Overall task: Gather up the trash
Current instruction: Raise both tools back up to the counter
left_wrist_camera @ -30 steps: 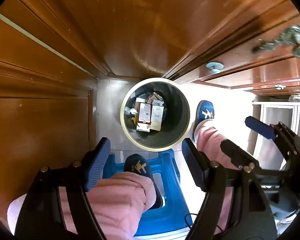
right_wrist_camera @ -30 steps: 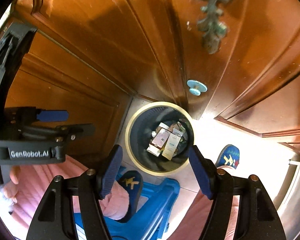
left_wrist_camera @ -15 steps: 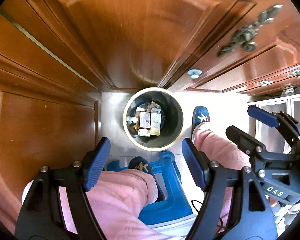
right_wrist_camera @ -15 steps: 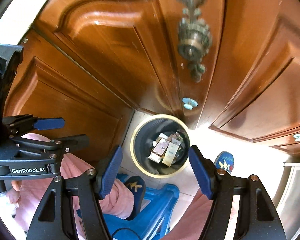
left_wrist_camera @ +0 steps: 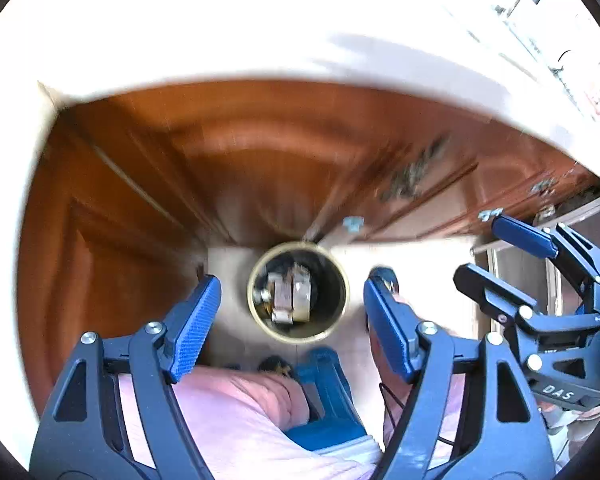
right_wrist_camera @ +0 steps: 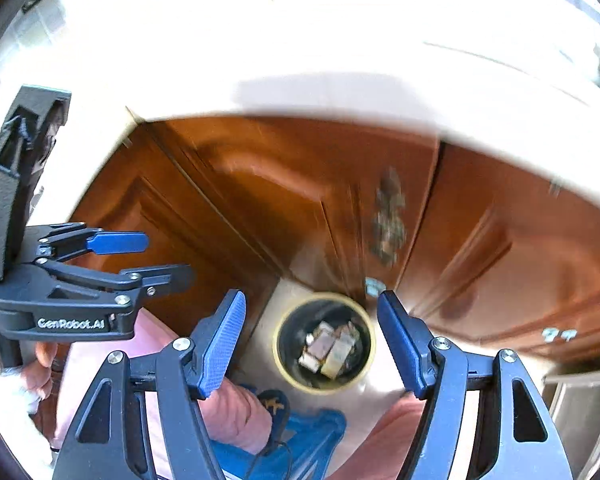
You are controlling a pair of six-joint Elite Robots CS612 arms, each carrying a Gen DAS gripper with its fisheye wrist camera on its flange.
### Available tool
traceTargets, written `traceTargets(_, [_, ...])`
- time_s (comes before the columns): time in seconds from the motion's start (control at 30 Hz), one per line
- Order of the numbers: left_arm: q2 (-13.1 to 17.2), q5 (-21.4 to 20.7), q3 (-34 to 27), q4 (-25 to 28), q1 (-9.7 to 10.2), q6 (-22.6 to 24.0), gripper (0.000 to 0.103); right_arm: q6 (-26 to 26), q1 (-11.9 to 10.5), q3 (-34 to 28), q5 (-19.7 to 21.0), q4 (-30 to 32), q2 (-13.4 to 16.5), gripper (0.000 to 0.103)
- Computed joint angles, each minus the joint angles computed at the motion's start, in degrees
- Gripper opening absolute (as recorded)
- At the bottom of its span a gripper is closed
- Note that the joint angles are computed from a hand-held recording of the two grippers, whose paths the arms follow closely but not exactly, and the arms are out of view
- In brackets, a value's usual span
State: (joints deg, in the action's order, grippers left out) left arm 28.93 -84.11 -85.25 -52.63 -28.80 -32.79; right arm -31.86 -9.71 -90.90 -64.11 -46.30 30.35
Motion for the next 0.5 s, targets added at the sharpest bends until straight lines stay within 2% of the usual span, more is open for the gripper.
traceTargets(0.27, [-7.1, 9.3, 6.0, -6.4, 0.94, 4.5, 0.071, -1.8, 0.9, 7.1, 3.5, -6.8, -7.5, 0.069])
traceTargets(0.37, [-9.8, 10.4, 9.9, -8.9, 2.09, 5.8, 0.071, -1.4, 1.7, 12.0, 3.1, -11.6, -10.5, 0.069])
traceTargets(0.5, [-13.9, 11.4, 17.5, -13.8, 3.67, 7.1, 0.071, -0.7, 2.8, 21.4, 2.9, -18.9, -15.6, 0.069])
